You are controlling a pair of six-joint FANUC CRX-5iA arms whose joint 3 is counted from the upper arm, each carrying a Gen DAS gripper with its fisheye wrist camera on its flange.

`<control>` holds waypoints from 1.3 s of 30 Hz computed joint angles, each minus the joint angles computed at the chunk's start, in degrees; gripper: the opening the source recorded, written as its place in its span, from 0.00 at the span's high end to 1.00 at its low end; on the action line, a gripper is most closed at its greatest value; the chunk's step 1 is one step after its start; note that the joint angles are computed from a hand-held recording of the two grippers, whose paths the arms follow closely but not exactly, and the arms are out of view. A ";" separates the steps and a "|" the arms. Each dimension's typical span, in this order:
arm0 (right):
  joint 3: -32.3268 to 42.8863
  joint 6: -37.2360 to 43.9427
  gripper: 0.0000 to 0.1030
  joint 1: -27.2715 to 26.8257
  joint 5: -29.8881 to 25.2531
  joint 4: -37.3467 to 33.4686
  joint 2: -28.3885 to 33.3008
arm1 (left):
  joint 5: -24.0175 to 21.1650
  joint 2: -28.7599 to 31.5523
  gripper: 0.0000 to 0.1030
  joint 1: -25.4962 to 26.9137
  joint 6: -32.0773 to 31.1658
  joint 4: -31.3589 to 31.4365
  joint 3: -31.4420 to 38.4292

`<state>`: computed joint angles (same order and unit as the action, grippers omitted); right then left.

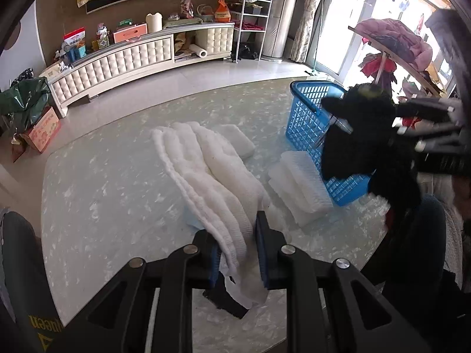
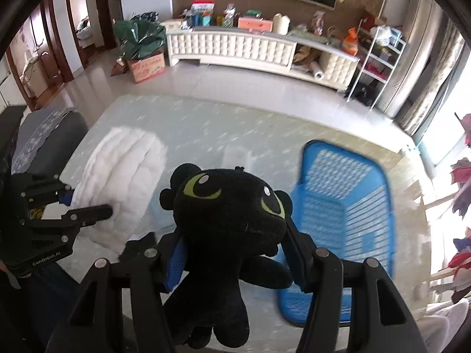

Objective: Organize soft objects
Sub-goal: 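Grasp the black plush toy with the right gripper while the left grasps the white quilted towel, then carry the plush toy into the blue basket and open the right gripper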

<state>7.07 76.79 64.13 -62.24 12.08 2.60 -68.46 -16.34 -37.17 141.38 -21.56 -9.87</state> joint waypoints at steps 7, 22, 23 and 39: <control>-1.45 -0.10 0.46 -3.48 1.96 2.73 0.30 | 0.94 1.30 0.81 1.01 -1.87 1.24 0.76; -4.15 3.17 0.46 -8.00 3.39 5.97 5.22 | 0.50 3.96 0.81 3.46 -4.02 3.49 1.22; -4.21 3.28 0.46 -8.00 3.61 6.23 5.69 | 0.42 4.12 0.81 3.66 -4.08 3.64 1.22; 0.63 7.87 0.46 -8.93 -1.97 4.87 13.37 | -0.08 6.04 0.81 5.29 -5.29 5.30 1.11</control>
<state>7.70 84.66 55.20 -64.21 16.95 15.96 -68.54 -10.29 -31.88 136.09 -16.26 -8.76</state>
